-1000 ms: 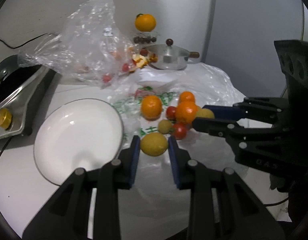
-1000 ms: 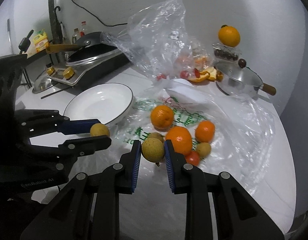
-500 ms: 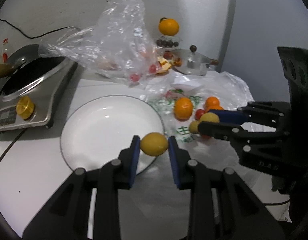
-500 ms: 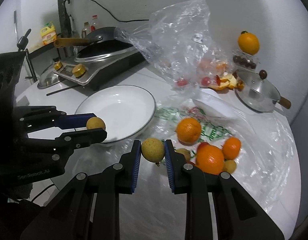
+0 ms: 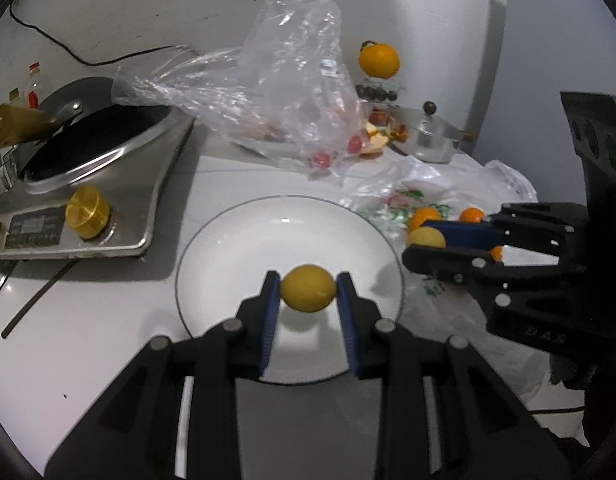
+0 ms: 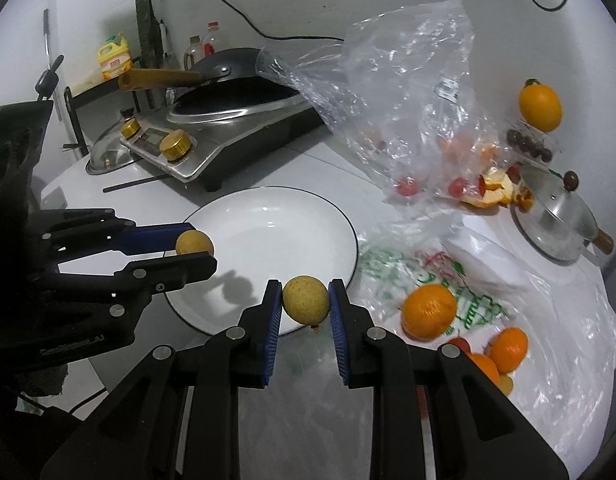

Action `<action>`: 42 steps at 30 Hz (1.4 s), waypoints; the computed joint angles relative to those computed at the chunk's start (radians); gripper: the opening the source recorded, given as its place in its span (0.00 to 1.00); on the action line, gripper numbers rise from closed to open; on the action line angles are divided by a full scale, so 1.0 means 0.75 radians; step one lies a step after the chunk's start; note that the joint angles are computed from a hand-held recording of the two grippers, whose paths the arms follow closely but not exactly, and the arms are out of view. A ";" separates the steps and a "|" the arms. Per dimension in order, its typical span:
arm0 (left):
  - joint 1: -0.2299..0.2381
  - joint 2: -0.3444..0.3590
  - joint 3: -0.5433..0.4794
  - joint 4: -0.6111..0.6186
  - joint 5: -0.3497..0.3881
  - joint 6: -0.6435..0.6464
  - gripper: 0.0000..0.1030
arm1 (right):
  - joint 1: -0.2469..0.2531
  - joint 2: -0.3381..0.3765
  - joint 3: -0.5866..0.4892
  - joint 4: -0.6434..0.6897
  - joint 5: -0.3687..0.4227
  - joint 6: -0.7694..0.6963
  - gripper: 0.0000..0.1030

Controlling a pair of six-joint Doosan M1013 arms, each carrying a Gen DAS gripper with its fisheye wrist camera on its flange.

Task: Organize fruits
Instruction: 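Carry both yellow fruits over the white plate while the left gripper lowers and releases its fruit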

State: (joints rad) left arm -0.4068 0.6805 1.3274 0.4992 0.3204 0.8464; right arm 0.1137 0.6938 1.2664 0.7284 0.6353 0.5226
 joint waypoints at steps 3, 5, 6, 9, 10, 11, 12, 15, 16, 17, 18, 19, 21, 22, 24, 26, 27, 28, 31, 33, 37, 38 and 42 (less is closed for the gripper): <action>0.010 0.009 -0.014 0.002 0.004 0.002 0.28 | 0.006 0.017 -0.026 -0.011 0.013 0.008 0.25; 0.018 0.018 -0.027 -0.005 0.009 0.010 0.28 | 0.011 0.029 -0.046 -0.022 0.024 0.017 0.25; 0.020 0.021 -0.032 -0.004 0.012 0.010 0.28 | 0.012 0.034 -0.054 -0.021 0.029 0.017 0.25; 0.027 0.031 -0.051 -0.005 0.016 0.011 0.28 | 0.015 0.050 -0.082 -0.020 0.044 0.020 0.25; 0.029 0.035 -0.058 0.000 0.018 0.009 0.28 | 0.016 0.056 -0.091 -0.021 0.049 0.023 0.25; 0.031 0.040 -0.066 0.001 0.019 0.010 0.28 | 0.017 0.062 -0.101 -0.020 0.054 0.026 0.25; 0.034 0.042 -0.070 -0.002 0.019 0.016 0.28 | 0.018 0.070 -0.115 -0.019 0.061 0.029 0.25; 0.045 0.059 -0.097 -0.036 0.022 0.052 0.28 | 0.023 0.092 -0.150 -0.018 0.075 0.038 0.25; 0.048 0.064 -0.104 -0.049 0.023 0.065 0.28 | 0.024 0.100 -0.162 -0.016 0.080 0.038 0.25; 0.053 0.072 -0.113 -0.084 0.018 0.100 0.28 | 0.026 0.111 -0.180 -0.016 0.085 0.041 0.25; 0.056 0.076 -0.116 -0.109 0.007 0.127 0.28 | 0.028 0.119 -0.192 -0.019 0.087 0.047 0.25; 0.061 0.084 -0.125 -0.140 0.004 0.164 0.28 | 0.030 0.129 -0.207 -0.025 0.091 0.057 0.25; 0.067 0.101 -0.149 -0.178 0.017 0.202 0.28 | 0.033 0.152 -0.243 -0.042 0.106 0.084 0.25; 0.071 0.110 -0.161 -0.207 0.021 0.231 0.28 | 0.036 0.164 -0.262 -0.053 0.116 0.096 0.25; 0.073 0.124 -0.181 -0.222 0.038 0.251 0.28 | 0.041 0.189 -0.298 -0.077 0.131 0.124 0.25; 0.076 0.138 -0.203 -0.248 0.058 0.276 0.28 | 0.044 0.209 -0.328 -0.092 0.146 0.149 0.25; 0.078 0.146 -0.214 -0.262 0.067 0.287 0.28 | 0.046 0.218 -0.341 -0.105 0.149 0.166 0.25; 0.081 0.152 -0.224 -0.283 0.075 0.305 0.28 | 0.049 0.225 -0.351 -0.120 0.146 0.181 0.25; 0.084 0.171 -0.251 -0.289 0.109 0.313 0.28 | 0.057 0.244 -0.371 -0.181 0.115 0.228 0.25; 0.084 0.185 -0.274 -0.288 0.132 0.317 0.28 | 0.055 0.258 -0.390 -0.189 0.121 0.252 0.25; 0.079 0.206 -0.311 -0.258 0.172 0.308 0.28 | 0.050 0.275 -0.415 -0.186 0.138 0.267 0.25; 0.080 0.212 -0.321 -0.269 0.182 0.318 0.28 | 0.049 0.277 -0.419 -0.181 0.144 0.265 0.25; 0.084 0.229 -0.347 -0.308 0.210 0.339 0.28 | 0.047 0.283 -0.427 -0.175 0.154 0.255 0.25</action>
